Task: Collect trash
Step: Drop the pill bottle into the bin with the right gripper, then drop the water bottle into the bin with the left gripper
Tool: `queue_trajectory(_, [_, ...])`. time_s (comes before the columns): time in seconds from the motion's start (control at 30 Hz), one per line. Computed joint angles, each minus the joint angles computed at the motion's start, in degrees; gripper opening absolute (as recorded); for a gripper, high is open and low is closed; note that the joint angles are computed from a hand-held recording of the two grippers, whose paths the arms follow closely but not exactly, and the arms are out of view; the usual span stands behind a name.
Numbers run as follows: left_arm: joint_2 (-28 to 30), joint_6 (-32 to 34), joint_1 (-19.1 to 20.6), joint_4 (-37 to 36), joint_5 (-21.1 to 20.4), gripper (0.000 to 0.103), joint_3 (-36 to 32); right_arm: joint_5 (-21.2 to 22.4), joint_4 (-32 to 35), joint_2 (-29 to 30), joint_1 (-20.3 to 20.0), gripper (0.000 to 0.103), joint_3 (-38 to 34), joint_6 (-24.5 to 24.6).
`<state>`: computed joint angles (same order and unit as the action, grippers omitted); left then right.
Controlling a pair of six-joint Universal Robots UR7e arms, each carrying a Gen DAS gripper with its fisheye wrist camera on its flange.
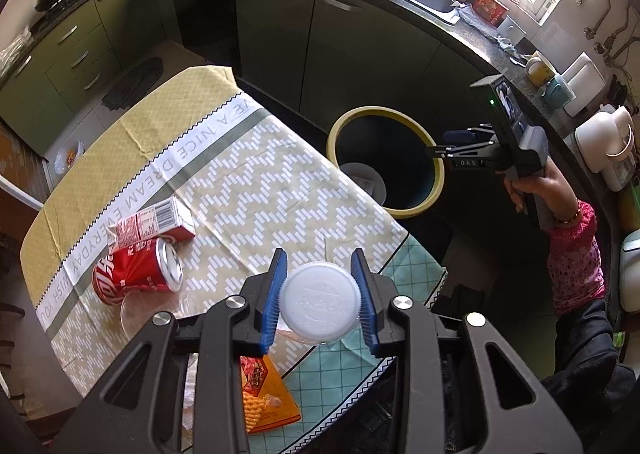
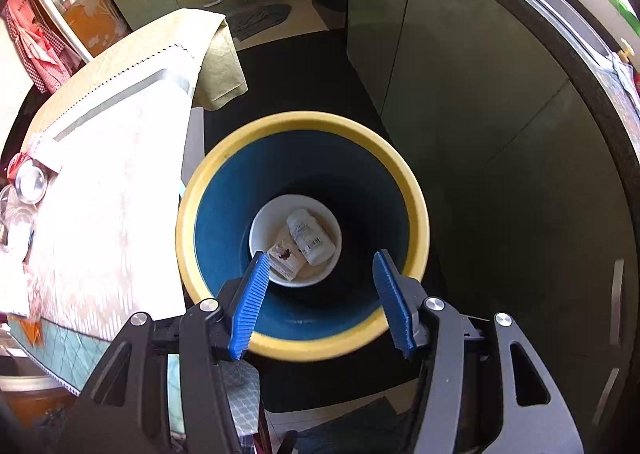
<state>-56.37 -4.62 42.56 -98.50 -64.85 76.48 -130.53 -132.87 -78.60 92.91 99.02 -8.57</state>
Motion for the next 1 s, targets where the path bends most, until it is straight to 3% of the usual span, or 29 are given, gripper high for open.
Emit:
queue_trajectory(0.47, [21.5,9.0,-2.4,-1.4,-4.9,0.032,-19.1,-2.0,-2.9,-14.6,-1.4,0.054,10.5,-0.4])
queue_trajectory(0.7, [30.4,9.5,-1.8,-2.7,-4.9,0.032,-23.1,-2.2,-1.9,-20.6,-2.8,0.054,13.8,0.8])
queue_trajectory(0.83, [32.3,10.8,-2.1,-4.7,-2.2,0.058,-23.3,-2.1,-0.8,-21.6,-2.0,0.054,14.0,1.2])
queue_trajectory(1.0, [28.3,10.8,-1.7,-4.7,-2.7,0.058,-20.2,-2.1,-1.2,-20.9,0.5,0.054,13.7,-0.1])
